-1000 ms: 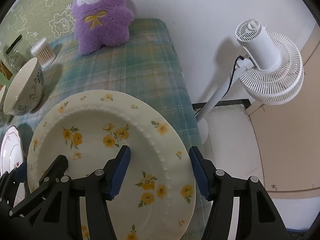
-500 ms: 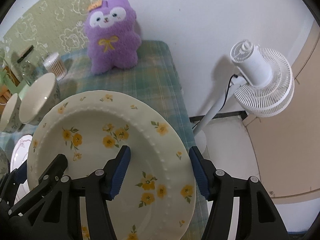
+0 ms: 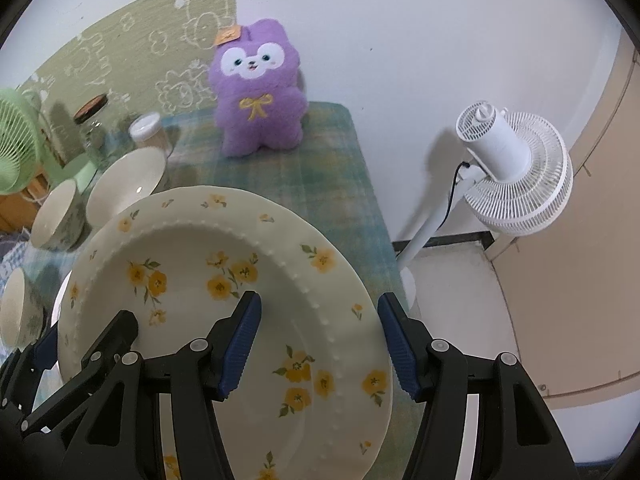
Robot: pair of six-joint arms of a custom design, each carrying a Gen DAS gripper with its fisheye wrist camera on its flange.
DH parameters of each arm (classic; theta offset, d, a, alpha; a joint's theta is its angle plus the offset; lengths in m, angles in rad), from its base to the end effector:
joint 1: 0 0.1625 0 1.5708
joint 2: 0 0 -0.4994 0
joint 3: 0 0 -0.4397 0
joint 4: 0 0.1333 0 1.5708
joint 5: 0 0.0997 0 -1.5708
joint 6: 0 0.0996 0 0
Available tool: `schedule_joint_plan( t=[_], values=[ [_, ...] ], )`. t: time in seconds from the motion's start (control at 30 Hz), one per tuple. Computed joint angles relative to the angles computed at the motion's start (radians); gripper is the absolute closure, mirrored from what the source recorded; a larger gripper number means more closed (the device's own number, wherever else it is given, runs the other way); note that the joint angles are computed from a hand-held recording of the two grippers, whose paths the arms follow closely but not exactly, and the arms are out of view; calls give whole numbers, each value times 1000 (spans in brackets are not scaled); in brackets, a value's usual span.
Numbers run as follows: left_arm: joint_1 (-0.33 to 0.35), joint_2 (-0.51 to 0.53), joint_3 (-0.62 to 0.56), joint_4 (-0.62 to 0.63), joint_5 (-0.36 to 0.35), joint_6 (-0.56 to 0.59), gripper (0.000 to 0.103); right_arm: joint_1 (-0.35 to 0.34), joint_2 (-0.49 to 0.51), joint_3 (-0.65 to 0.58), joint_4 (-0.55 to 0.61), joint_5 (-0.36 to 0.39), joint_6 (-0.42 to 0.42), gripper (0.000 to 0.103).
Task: Organize plates and bowls
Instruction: 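Lower the held plate onto the other yellow-flower plate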
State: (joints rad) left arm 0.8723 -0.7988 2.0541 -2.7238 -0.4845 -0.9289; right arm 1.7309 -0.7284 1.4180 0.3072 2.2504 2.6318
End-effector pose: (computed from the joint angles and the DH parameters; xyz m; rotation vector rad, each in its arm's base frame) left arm -0.2029 -0.5860 0.0460 -0.1834 2.1700 -0.8786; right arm 0.1766 -0.6504 0.0960 0.5363 -2.2802 0.5339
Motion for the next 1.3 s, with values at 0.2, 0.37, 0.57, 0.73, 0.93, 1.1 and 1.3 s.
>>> schedule_joint_plan(
  t=[0.2,0.37,0.57,0.73,0.93,1.1,1.3],
  values=[
    [-24,-41,72,81,-28,-105,40,5,-22,89,-15,15,30,39],
    [-48,-65,131,112,-49,-160,40,8,-39,160,-39,33,51,39],
    [-74,-78,187,113,-66,-183,40,7,-64,245,-70,57,82,39],
    [-95,-75,225,97,-85,-182,40,-2,-85,304,-90,75,112,39],
    [-109,-65,257,69,-125,-184,40,-13,-106,361,-118,91,131,39],
    [-124,-55,272,72,-134,-187,40,-24,-114,393,-127,100,153,39],
    [-140,-36,276,82,-137,-181,39,-34,-121,421,-139,115,163,39]
  ],
)
